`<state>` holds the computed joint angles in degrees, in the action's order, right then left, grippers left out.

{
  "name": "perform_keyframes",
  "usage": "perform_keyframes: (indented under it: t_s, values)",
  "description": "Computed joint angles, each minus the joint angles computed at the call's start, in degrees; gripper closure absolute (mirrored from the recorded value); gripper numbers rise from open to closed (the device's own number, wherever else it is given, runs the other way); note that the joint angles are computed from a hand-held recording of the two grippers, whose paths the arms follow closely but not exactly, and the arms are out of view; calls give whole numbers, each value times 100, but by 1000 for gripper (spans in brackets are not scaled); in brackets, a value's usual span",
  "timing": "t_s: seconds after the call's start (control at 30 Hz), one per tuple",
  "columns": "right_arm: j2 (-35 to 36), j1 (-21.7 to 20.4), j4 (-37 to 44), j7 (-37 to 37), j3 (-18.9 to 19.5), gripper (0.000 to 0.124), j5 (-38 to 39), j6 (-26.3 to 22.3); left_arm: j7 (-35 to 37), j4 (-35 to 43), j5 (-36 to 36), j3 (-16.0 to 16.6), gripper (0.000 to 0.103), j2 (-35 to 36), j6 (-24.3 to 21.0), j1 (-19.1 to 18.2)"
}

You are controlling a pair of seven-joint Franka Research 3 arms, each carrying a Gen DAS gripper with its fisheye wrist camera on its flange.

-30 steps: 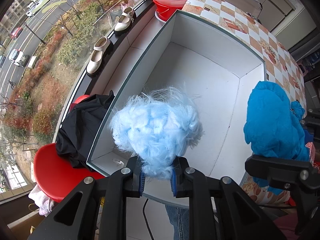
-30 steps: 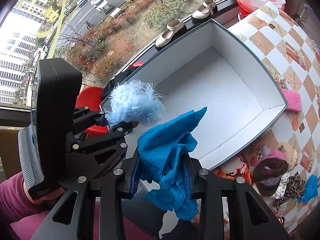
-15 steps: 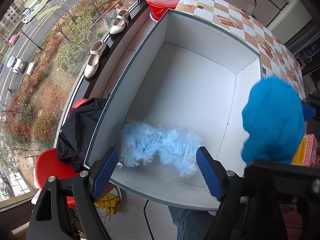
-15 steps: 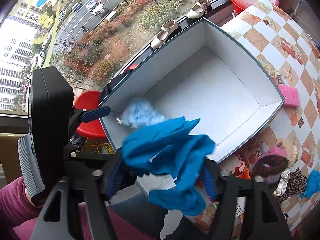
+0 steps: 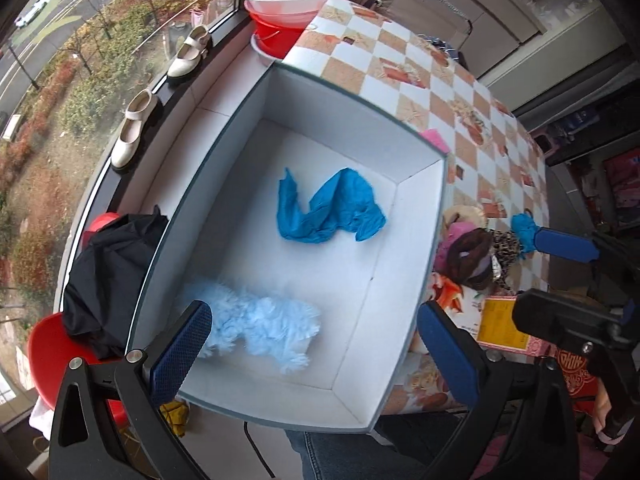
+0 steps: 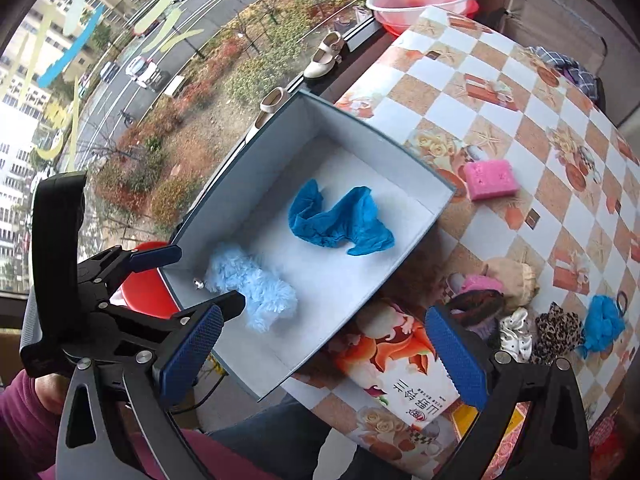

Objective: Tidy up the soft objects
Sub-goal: 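Open the left tool to drop the plush into the box while the right tool drops the blue cloth, then grasp the pink sponge with the left tool while the right tool grasps the pink knit mitten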

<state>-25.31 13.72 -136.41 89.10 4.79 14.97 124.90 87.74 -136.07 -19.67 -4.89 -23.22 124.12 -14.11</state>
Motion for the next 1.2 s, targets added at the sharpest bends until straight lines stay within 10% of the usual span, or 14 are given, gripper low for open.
perform_keyframes:
  t_s: [0.2,0.67,1.2]
  values:
    - [-786,-518,-284,344,-391,21,148,-111,278,1068,-199,-210,0,743,-241,-210]
    - [-2067,-2873,-1077,1120,-1261,21,-639,-685,-525,3740,1954,-1151,1,3252,-869,-599]
    - [-1271,-3909,-2042,828,-1577,21,-796,-439,-840,7451,3819,-723,0,6569,-2483,-1723]
